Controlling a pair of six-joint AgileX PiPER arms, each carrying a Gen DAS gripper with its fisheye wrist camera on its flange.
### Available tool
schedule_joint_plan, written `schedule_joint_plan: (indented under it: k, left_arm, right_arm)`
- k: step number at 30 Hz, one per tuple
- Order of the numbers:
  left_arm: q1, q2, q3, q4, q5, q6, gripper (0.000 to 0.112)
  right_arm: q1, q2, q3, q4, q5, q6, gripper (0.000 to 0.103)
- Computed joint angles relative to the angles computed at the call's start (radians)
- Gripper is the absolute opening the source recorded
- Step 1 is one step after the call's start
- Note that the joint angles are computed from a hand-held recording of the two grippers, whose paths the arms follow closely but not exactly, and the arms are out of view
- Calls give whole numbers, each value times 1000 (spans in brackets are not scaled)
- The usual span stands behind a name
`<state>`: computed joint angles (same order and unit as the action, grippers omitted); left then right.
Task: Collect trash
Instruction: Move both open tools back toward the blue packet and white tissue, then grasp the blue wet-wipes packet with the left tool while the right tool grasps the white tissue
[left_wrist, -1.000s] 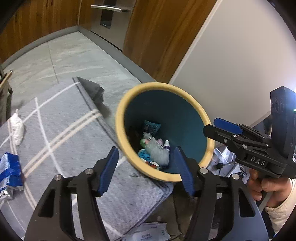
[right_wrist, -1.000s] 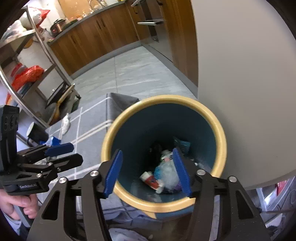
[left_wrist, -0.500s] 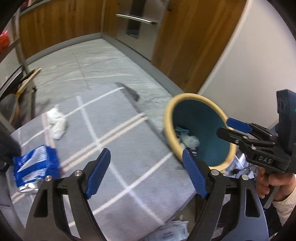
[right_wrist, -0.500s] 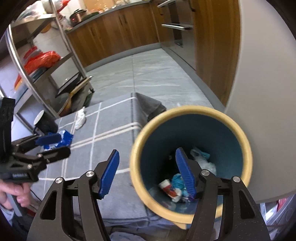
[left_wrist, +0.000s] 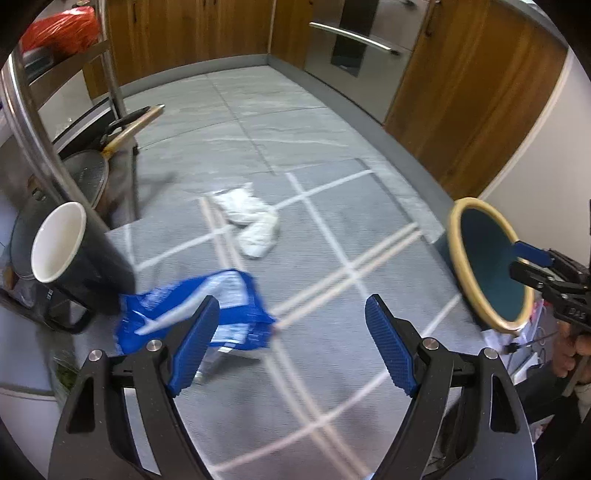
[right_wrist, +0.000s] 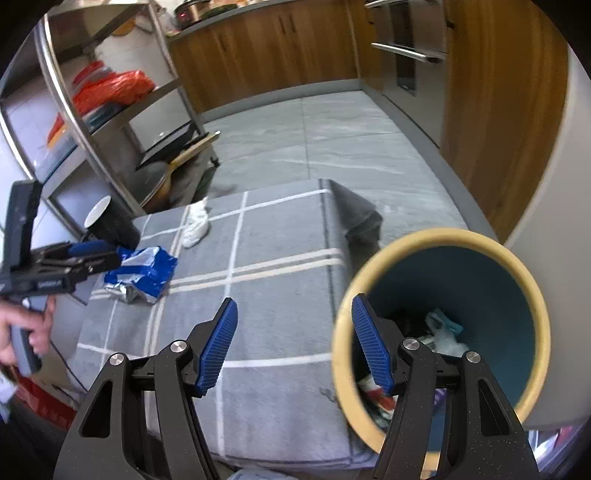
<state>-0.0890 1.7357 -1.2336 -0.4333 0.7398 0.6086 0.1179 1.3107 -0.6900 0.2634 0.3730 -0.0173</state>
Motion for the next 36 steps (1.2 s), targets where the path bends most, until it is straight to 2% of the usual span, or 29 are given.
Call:
schedule_joint_plan:
  k: [7, 13, 20, 24, 26, 36]
  left_arm:
    - [87, 154, -132, -12, 42, 147, 79]
    - [104, 309, -273, -6, 105, 162, 79]
    - [97, 393, -365, -20, 139, 202, 80]
    - [108, 440, -416, -11, 198, 178, 80]
    - [102, 438, -403, 20, 203, 165, 80]
    - [123, 392, -342, 95, 269, 183, 81]
  right_arm:
    - [74, 78, -50, -1, -9, 18, 66]
    - [126, 132, -77, -20, -12, 41, 66]
    - [136, 209, -141, 41, -1, -22, 66]
    - [141, 302, -238, 126, 9, -103, 66]
    - [148, 367, -308, 156, 24, -133, 66]
    - [188, 713, -721, 90, 131, -53, 66]
